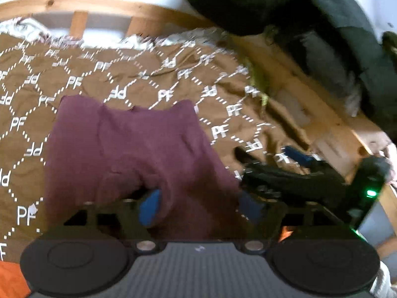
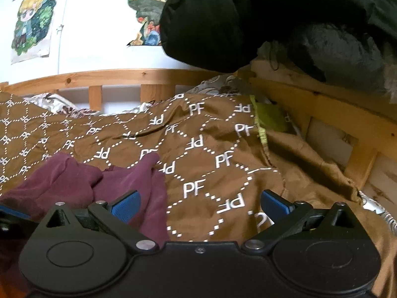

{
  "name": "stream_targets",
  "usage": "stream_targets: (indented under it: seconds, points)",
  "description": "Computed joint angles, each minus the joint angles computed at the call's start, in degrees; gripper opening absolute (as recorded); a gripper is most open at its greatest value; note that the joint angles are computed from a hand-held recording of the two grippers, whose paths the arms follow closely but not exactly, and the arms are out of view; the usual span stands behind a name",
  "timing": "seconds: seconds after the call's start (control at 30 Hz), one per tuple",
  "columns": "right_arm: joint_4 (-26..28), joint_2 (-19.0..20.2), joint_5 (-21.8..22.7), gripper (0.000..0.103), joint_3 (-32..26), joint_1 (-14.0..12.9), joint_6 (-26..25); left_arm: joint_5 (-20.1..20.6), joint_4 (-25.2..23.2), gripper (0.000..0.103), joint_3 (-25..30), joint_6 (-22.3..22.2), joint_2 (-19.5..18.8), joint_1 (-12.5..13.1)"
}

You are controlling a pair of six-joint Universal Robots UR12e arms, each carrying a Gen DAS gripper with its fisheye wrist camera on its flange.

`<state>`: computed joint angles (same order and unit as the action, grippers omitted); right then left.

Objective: Fold small clothes

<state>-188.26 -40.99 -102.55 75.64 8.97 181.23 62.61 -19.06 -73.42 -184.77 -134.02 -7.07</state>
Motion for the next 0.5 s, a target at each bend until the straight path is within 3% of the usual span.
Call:
stream_targets:
  seconds: [0.27,0.5]
  points:
    - [-0.83,0.22,3.10,0.102,0.19,0.02,-1.12,-2.42,3.81,0.094,-5.36,3.00,3.03,0.29]
    - [-2.96,0.28,6.64,0.102,0.74,-0.43,-0.21,2.26,8.48,0.102,-9.24,-0.24,5.50,0.66]
